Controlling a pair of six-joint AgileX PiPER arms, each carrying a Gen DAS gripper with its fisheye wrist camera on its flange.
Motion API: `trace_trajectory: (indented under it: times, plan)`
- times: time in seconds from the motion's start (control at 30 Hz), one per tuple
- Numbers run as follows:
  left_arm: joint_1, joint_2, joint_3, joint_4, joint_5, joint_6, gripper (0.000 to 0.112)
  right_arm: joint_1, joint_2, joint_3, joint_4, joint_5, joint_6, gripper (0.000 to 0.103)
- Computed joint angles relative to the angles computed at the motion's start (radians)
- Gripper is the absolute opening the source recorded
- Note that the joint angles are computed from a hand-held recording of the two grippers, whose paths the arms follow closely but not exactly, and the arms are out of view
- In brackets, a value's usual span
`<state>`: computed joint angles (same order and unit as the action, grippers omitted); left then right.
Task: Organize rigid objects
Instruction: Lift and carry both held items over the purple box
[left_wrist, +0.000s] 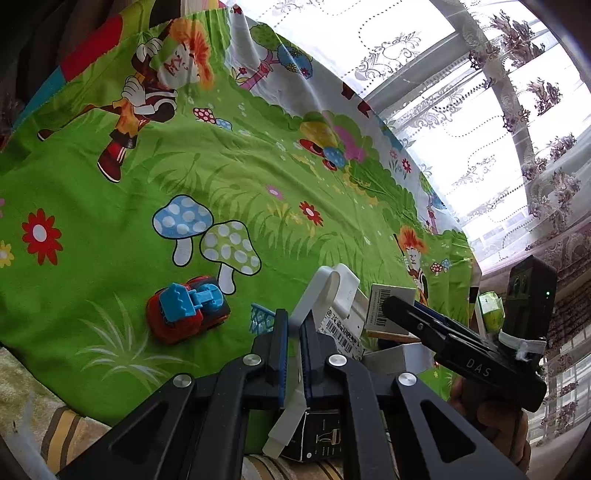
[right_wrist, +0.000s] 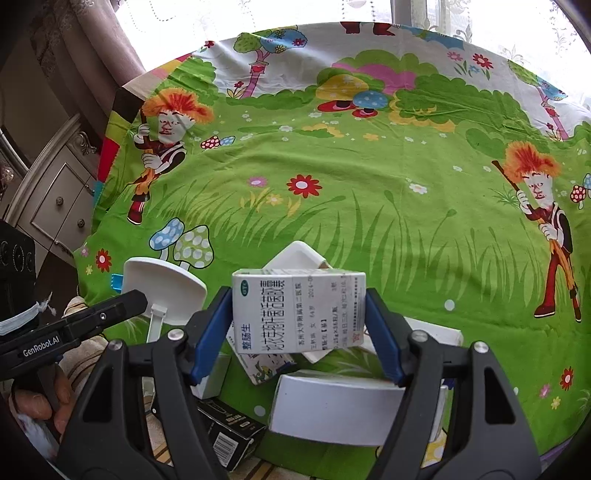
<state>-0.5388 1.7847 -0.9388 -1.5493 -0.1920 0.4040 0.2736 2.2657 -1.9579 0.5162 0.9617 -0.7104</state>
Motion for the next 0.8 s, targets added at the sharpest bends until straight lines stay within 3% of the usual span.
trace_trajectory:
  times: [0.37, 0.63, 0.8]
  plan:
    - [-0.078, -0.08, 0.068, 0.23, -0.147, -0.257, 0.007, -0.044, -0.262, 0.369, 0.147, -0.191, -0.168, 0.073]
    - [-0.163, -0.093, 0.039, 0.271, -0.19, -0.295, 0.007, -0.149, -0.414, 0.576, 0.237, -0.231, -0.28, 0.073]
    - [-0.221, -0.078, -0.01, 0.263, -0.185, -0.284, 0.007, -0.246, -0.482, 0.672, 0.275, -0.21, -0.34, 0.073]
